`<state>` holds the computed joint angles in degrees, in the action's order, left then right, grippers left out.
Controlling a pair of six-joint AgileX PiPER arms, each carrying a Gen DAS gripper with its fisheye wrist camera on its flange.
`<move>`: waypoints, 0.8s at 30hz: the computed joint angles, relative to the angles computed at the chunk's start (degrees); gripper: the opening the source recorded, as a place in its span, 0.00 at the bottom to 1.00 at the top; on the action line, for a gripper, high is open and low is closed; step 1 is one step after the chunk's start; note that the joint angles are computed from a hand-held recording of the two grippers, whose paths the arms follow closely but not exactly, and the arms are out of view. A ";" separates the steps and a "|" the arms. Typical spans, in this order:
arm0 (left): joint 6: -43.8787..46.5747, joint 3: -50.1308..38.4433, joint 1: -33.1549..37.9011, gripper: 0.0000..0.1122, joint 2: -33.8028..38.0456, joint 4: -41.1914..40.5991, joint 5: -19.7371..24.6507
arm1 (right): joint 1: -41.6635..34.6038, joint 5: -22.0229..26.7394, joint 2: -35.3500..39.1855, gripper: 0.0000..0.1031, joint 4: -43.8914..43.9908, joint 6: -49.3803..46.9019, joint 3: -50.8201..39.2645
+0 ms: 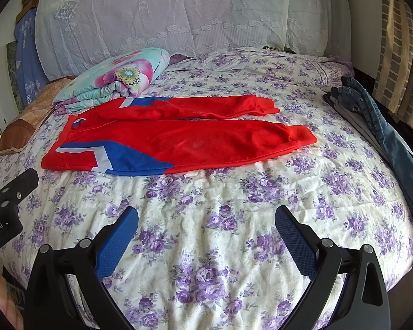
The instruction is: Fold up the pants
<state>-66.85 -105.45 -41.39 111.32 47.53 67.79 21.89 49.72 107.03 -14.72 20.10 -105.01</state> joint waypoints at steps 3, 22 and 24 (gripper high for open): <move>0.12 -0.09 0.00 0.88 0.04 -0.06 0.04 | 0.02 -0.59 -0.13 0.97 -0.32 0.29 0.75; 0.04 0.38 0.13 0.88 -0.16 -0.13 -0.08 | -0.01 -0.39 0.06 0.97 -0.32 0.24 0.44; 0.01 0.40 0.14 0.88 -0.15 -0.10 -0.08 | 0.03 -0.44 0.06 0.97 -0.40 0.34 0.47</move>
